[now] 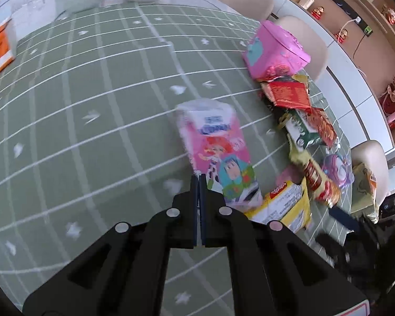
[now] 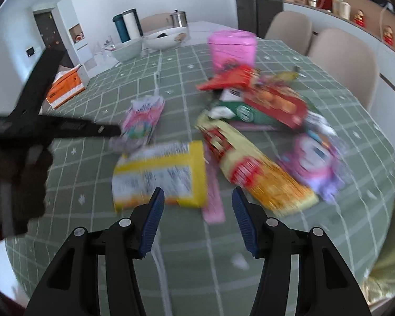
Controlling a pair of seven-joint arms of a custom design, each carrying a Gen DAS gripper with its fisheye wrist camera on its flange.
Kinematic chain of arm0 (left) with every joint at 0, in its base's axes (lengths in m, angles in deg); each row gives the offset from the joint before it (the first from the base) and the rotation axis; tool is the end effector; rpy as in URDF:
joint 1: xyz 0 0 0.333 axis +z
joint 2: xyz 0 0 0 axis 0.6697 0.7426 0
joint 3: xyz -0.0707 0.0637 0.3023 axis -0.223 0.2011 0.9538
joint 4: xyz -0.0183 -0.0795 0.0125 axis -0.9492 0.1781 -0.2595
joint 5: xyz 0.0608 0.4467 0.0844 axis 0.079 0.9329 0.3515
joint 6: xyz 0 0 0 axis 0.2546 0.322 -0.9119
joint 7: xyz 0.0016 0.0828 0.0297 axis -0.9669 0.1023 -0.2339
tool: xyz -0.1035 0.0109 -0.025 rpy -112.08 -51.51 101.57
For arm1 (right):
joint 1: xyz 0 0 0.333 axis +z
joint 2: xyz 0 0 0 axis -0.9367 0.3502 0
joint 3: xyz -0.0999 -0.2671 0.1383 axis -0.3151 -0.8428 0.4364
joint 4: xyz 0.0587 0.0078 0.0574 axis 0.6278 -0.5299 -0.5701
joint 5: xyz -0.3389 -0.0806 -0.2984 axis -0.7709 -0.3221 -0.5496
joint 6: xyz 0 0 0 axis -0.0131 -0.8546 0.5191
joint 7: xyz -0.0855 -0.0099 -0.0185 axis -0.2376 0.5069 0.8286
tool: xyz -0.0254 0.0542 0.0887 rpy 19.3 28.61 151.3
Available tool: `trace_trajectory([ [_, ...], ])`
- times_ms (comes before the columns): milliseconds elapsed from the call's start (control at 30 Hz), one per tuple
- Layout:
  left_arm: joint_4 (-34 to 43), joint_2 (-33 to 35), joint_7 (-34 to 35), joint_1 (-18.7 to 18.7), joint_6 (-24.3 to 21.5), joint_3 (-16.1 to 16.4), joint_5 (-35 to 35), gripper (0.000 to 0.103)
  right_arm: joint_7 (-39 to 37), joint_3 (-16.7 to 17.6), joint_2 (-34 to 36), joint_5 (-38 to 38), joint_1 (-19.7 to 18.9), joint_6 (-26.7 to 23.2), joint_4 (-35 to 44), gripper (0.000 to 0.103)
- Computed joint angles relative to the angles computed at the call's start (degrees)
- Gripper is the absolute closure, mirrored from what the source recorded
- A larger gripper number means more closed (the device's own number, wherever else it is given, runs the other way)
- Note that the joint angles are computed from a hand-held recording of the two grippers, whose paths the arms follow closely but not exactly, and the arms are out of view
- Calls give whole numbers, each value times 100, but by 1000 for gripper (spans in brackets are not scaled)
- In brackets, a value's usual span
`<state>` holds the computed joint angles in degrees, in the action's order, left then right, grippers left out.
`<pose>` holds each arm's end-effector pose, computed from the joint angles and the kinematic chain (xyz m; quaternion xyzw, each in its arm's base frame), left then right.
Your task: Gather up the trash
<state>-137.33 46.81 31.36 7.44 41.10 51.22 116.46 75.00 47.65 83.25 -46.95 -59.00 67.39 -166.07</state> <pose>0.6125 -0.5202 0.4525 -0.8632 0.4318 -0.2369 0.1107 0.7127 0.2435 0.4567 -0.8922 0.3163 -0.0167 0.3221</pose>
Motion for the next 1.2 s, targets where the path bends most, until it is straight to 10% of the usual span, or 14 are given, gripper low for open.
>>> trace_trajectory([
  [467, -1121, -796, -813, 56, 410, -213, 506, 90, -352, -162, -30, -1385, 315, 1152, -474, 52],
  [833, -1458, -1128, -1453, 10, 27, -255, 866, 86, 1557, 12, 255, 91, -35, -869, 427, 52],
  [1200, -2070, -1557, -1796, 237, 196, -454, 1154, 78, 2541, -97, 344, -1779, 975, 1264, -18, 46],
])
